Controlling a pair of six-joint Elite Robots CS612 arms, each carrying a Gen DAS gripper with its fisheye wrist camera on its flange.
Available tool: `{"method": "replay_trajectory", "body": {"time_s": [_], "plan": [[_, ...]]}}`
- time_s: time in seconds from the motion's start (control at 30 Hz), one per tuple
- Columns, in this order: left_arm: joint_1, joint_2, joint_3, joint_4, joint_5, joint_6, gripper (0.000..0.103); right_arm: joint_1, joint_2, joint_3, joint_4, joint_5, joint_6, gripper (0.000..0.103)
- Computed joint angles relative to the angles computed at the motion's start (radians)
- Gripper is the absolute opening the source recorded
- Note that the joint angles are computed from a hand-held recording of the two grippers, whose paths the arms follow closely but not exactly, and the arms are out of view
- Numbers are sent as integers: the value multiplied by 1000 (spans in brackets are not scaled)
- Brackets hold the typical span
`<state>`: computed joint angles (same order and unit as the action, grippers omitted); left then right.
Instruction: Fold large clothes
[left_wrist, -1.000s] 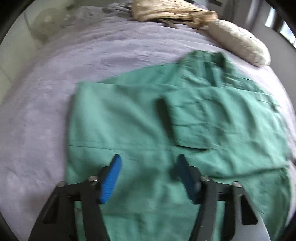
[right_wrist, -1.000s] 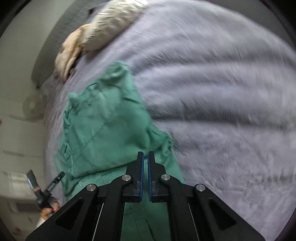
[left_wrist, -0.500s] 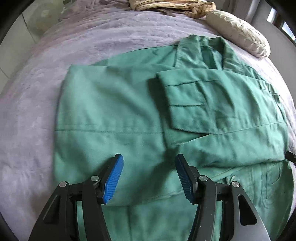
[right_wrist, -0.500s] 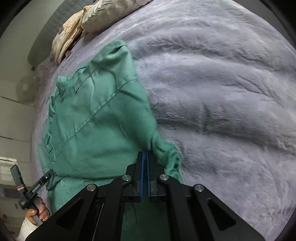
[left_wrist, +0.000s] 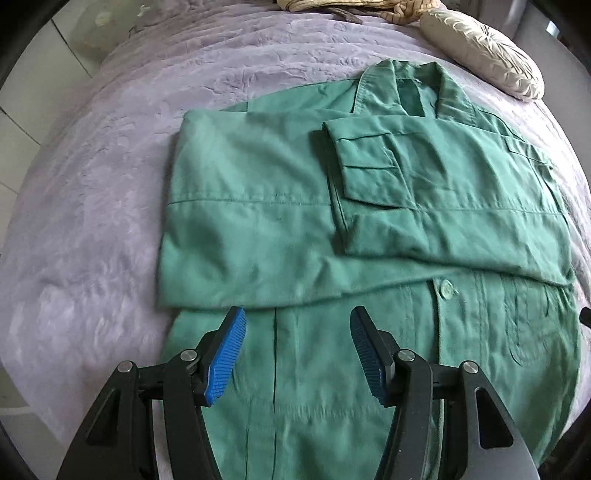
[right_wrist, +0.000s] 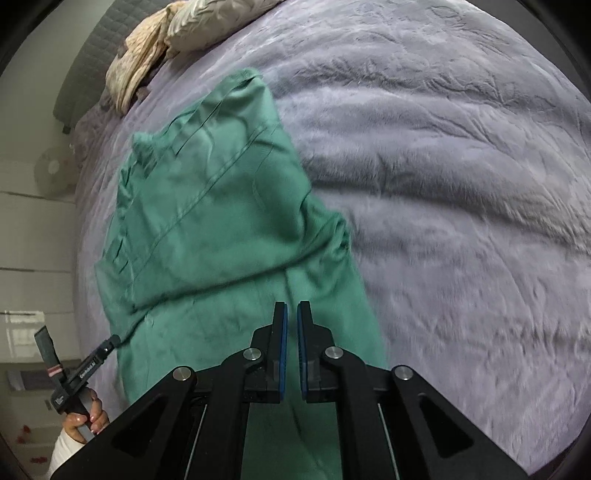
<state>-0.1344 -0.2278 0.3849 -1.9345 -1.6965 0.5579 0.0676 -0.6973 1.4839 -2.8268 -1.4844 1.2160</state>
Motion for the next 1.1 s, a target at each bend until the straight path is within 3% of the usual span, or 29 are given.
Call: {"method": "replay_trajectory", "body": {"time_s": [0.07, 0.1, 0.13, 0.17, 0.2, 0.27, 0.4, 0.43, 0.73, 0.77, 1.03, 1.07, 1.1], "plan": [[2, -37, 56, -15, 4, -13, 65, 3, -6, 0, 11, 20, -9, 7], [4, -60, 94, -29, 4, -24, 82, 4, -9, 1, 14, 31, -11, 9], [3, -80, 130, -58, 2, -35, 89, 6, -11, 2, 16, 39, -12, 12], [5, -106, 175, -95, -2, -41, 89, 7, -14, 3, 17, 46, -15, 20], [5, -120, 198, -116, -7, -38, 89, 9, -18, 4, 20, 50, -17, 36], [2, -124, 202, -115, -3, -30, 89, 14, -25, 6, 23, 50, -24, 55], [2, -159, 255, -118, 7, -18, 92, 16, -38, 14, 20, 72, -40, 56], [1, -165, 263, -116, 6, -20, 103, 16, -39, 14, 20, 80, -43, 57], [-5, -240, 387, -195, 18, -41, 103, 16, -51, 17, 33, 127, -100, 73], [-6, -244, 393, -195, 18, -45, 103, 16, -51, 17, 31, 131, -108, 81], [0, -264, 420, -178, 37, -88, 103, 23, -54, 9, 30, 125, -176, 85], [4, -263, 414, -161, 27, -86, 103, 24, -54, 8, 31, 128, -178, 100], [4, -265, 417, -160, 23, -85, 103, 26, -54, 6, 32, 126, -181, 103]]}}
